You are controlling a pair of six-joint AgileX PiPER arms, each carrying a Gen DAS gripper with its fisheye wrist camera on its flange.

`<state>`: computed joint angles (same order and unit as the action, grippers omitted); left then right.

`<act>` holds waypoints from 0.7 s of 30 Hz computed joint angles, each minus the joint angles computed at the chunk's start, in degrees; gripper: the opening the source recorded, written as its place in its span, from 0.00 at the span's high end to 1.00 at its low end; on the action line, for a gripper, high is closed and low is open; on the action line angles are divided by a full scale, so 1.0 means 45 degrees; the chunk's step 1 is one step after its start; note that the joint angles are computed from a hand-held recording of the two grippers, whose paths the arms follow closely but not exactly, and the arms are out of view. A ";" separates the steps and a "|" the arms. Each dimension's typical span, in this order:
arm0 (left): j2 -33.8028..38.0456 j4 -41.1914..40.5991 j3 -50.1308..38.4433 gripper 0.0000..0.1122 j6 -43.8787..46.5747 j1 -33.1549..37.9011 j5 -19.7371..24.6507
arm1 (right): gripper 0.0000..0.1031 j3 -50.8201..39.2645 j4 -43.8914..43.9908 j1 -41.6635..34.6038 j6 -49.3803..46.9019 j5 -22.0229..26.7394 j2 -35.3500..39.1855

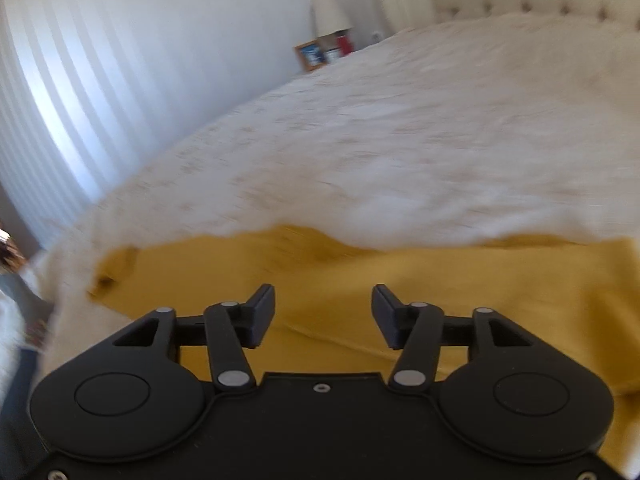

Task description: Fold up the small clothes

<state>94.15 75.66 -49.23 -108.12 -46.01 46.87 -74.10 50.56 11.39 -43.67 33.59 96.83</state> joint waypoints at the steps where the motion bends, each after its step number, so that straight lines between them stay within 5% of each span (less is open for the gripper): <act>1: -0.0010 -0.0016 -0.0003 0.32 0.0018 0.0029 -0.0035 | 0.36 0.0697 -0.0397 -0.0204 -0.0070 -0.0395 -0.0488; 4: -0.0001 -0.0241 -0.0139 0.32 0.0350 0.0057 0.0013 | 0.36 0.2543 -0.1513 -0.0854 -0.0109 -0.1678 -0.1726; 7: 0.0086 -0.0759 -0.0488 0.31 0.1071 0.0122 0.0089 | 0.35 0.3958 -0.0668 -0.1667 -0.1150 -0.2678 -0.2398; 14: -0.0466 -0.3983 -0.2069 0.32 0.5767 0.1506 -0.1114 | 0.32 0.4779 0.0496 -0.2892 -0.2525 -0.3848 -0.2168; 21: 0.0183 -0.5241 -0.3632 0.32 0.8168 0.2995 -0.1800 | 0.24 0.4605 0.2802 -0.3713 -0.5065 -0.3718 -0.1292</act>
<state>94.97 52.07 -65.57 -71.37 -32.53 38.77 -53.38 63.17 -5.31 -66.46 16.86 91.02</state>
